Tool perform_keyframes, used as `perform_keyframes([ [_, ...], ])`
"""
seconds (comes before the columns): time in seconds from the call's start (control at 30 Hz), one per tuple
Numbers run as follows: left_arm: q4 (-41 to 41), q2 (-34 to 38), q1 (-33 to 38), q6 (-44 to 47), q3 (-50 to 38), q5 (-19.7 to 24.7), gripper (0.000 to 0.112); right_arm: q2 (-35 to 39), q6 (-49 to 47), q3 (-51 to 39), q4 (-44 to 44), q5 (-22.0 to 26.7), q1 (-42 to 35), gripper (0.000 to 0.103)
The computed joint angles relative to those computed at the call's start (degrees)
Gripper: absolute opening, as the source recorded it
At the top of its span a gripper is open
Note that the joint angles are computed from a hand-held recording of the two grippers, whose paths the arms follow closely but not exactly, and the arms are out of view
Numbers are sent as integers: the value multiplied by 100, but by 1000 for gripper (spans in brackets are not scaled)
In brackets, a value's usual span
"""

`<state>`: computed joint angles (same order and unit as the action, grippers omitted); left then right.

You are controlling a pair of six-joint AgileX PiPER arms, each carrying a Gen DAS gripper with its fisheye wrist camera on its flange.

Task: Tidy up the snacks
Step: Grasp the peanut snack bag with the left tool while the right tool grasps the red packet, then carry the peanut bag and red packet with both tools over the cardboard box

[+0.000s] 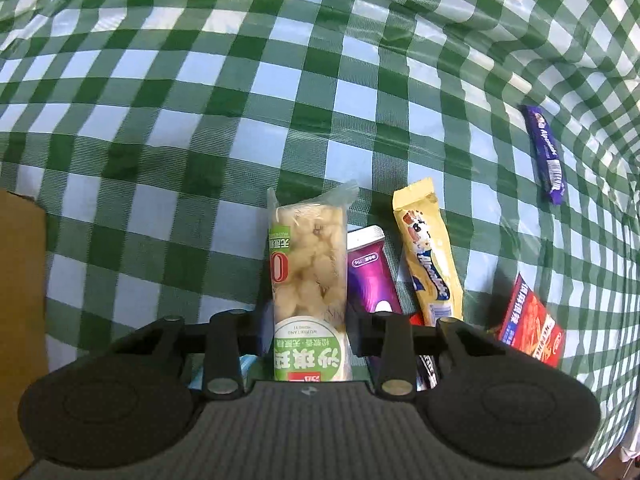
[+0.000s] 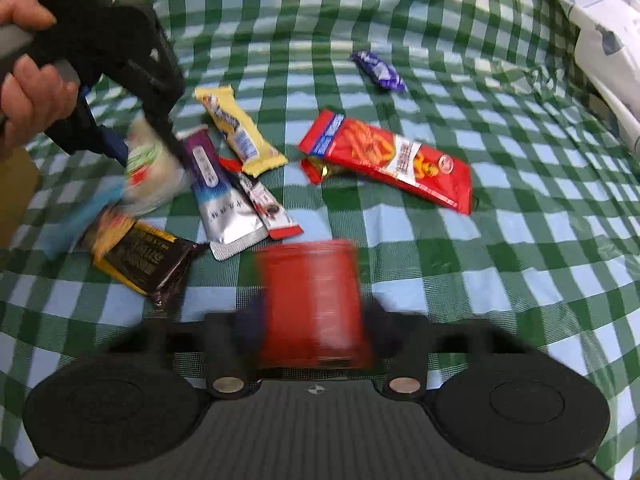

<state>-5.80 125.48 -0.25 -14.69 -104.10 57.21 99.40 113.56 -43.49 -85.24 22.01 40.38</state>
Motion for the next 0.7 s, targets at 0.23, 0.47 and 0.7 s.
perform_keyframes([
  [0.23, -442, -1433, 337, 924, 1361, -393, 40, -622, 116, 296, 612, 257, 150, 45],
  [0.47, -5, -3450, 291, 1361, 2723, -385, 40, -1786, -311, 529, 1661, 1068, 1042, 45],
  [0.7, -175, -5263, 803, 2258, 3694, 212, 40, -2529, -796, 137, 2625, 2393, 2756, 45],
])
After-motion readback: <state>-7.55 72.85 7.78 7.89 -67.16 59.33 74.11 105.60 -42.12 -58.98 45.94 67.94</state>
